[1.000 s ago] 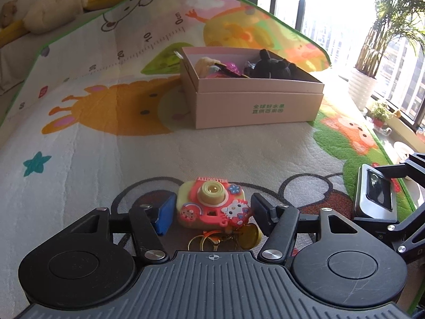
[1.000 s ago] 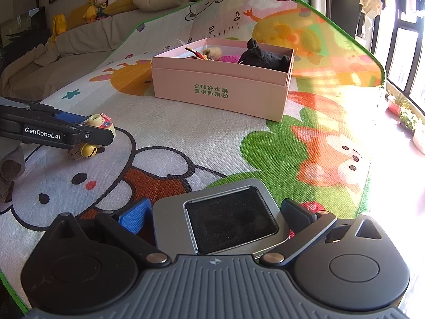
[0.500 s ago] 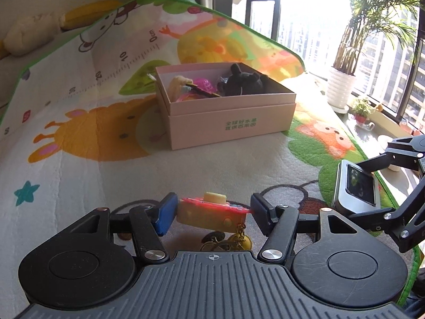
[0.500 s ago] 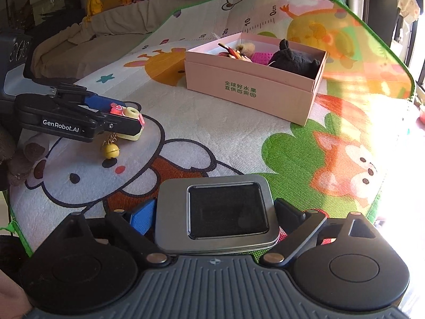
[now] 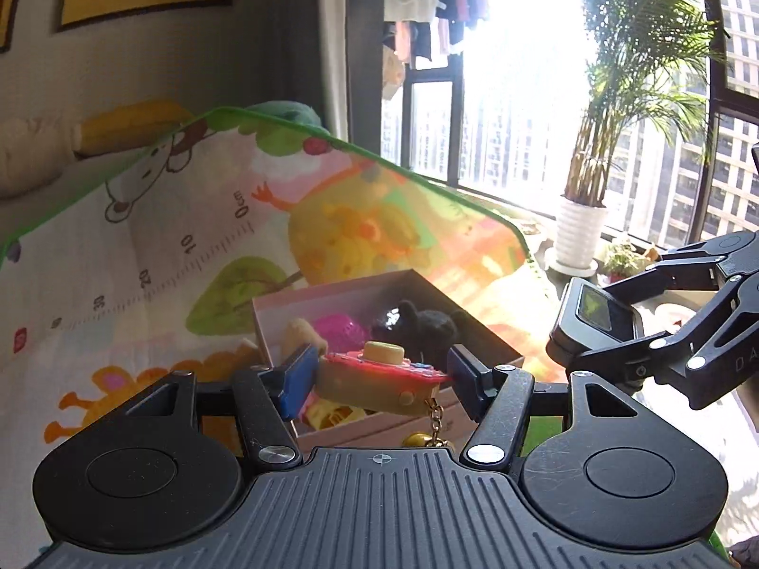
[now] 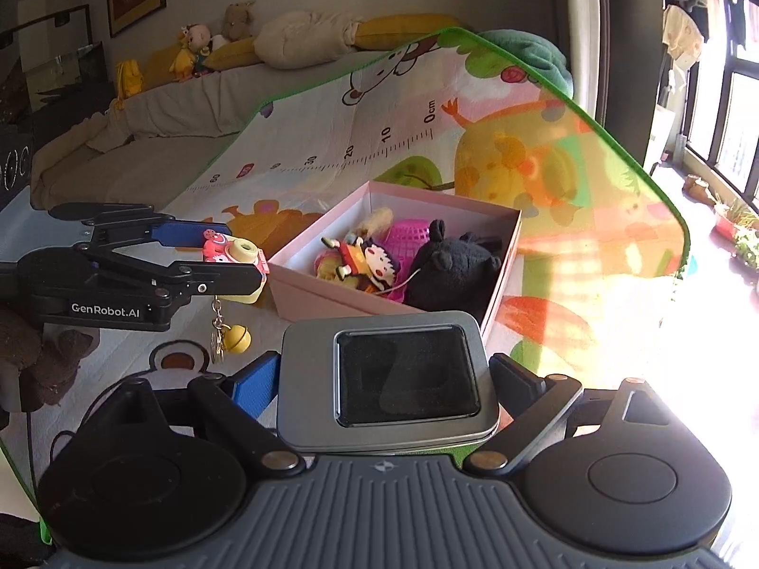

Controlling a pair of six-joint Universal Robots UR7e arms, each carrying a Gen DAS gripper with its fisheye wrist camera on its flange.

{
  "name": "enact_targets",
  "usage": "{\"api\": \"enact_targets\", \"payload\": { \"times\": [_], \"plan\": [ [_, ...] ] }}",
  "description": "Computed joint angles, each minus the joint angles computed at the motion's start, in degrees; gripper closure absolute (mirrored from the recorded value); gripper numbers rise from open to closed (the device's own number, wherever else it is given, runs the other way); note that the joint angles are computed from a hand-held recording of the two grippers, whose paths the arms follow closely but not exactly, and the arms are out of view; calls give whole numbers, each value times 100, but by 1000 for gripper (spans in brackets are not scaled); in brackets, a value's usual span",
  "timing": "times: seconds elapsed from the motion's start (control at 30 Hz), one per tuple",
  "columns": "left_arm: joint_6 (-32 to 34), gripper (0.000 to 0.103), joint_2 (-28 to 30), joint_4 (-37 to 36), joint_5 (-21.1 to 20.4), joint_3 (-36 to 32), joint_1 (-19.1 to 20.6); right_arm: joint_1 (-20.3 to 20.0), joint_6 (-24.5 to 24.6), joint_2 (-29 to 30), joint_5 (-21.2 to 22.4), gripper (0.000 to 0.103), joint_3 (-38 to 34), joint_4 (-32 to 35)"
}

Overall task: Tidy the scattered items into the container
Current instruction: 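Carry the keychain and grey tin over the pink box with both tools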

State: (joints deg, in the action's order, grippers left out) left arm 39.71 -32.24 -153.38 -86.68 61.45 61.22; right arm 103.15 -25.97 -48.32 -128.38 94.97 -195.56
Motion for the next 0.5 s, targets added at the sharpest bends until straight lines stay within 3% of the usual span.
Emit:
{"api": "enact_targets", "payload": {
  "times": [0.23, 0.27, 0.33, 0.4, 0.43, 0.5],
  "plan": [
    [-511, 36, 1618, 1110, -359, -2817, 19, -79, -115, 658, 317, 10, -2177, 758],
    [-568, 33, 1899, 1498, -403, -3333, 44, -123, -39, 805, 374, 10, -2558, 955],
    [-526, 17, 2302, 2085, -289, -4037, 83, -228, 131, 1104, 397, 9, -3272, 1484],
    [-294, 13, 2202, 2082, -167, -3784, 129, -379, 403, 1339, 431, 3, -3839, 2256],
    [-193, 8, 2071, 1985, -139, -3522, 155, -441, 540, 1420, 410, 3, -3997, 2477],
    [-30, 7, 1782, 1804, -104, -2997, 218, -562, 735, 1464, 371, 3, -4015, 2633]
  ]
}}
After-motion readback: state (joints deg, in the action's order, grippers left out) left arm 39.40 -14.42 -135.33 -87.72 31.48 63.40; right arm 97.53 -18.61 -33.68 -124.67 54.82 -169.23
